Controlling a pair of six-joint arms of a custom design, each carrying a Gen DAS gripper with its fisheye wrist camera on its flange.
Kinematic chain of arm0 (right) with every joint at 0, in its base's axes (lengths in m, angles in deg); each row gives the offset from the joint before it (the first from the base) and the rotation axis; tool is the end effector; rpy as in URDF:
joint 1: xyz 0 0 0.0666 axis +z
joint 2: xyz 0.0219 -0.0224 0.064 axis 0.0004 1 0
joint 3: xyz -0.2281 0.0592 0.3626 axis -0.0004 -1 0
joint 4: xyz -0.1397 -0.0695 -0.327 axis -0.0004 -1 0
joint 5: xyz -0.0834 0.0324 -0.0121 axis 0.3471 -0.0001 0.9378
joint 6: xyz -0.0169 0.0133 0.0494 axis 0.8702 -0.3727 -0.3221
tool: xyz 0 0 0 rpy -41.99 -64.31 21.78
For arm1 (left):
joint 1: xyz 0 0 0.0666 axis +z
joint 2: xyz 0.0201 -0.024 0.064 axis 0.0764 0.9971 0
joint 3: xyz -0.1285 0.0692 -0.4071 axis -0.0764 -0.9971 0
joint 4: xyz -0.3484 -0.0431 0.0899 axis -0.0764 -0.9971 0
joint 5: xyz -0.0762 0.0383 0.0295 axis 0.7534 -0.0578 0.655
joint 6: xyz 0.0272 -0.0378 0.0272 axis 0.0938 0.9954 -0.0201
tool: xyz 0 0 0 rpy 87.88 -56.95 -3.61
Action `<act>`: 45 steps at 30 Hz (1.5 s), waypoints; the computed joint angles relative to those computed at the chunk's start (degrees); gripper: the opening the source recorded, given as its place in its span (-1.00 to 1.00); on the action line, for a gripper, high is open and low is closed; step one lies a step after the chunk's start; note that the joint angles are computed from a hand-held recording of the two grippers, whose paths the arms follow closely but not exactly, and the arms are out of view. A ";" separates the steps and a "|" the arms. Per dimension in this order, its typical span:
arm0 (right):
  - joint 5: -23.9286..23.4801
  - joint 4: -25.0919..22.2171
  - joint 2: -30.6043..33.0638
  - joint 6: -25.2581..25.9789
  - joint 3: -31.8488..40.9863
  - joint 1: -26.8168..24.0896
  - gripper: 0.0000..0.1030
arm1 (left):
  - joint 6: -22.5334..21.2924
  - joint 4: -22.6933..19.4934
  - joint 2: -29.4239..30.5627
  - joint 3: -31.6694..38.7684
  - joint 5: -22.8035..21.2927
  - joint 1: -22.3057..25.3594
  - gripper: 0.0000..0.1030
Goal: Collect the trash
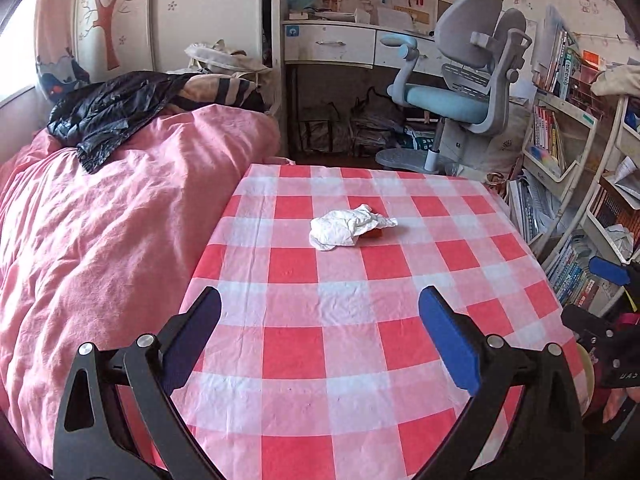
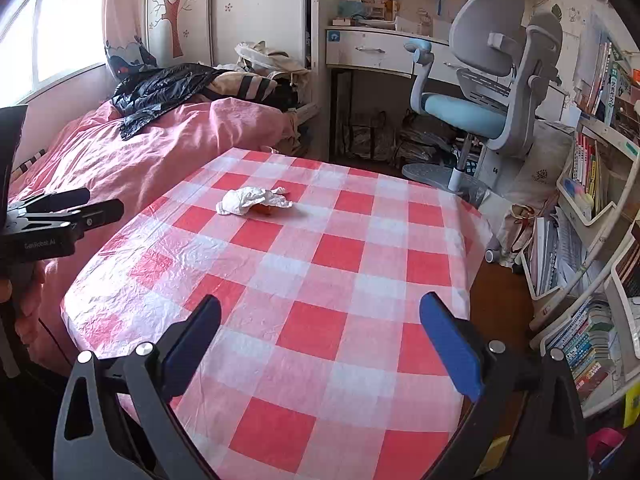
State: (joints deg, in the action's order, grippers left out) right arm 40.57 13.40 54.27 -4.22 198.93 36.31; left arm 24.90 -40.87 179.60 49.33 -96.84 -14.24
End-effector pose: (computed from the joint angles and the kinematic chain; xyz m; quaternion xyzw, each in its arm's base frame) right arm 0.4630 0.3253 0.6409 -0.1082 0.8982 0.0359 0.4246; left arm 0.5006 -0.1637 0.6724 0.0463 0.9041 -0.0354 0.4234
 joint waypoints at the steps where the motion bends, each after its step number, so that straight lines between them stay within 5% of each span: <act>1: -0.52 -0.56 0.29 -0.45 0.39 -0.17 0.85 | 0.13 -0.12 0.16 0.28 0.27 0.34 0.85; 11: 0.72 -6.37 4.24 -1.17 5.54 -0.32 0.85 | 0.04 -3.11 1.64 2.73 -0.35 -0.19 0.85; 45: 0.73 -6.39 4.00 -0.04 5.22 -0.84 0.85 | 2.07 -5.42 3.85 5.13 0.81 0.25 0.85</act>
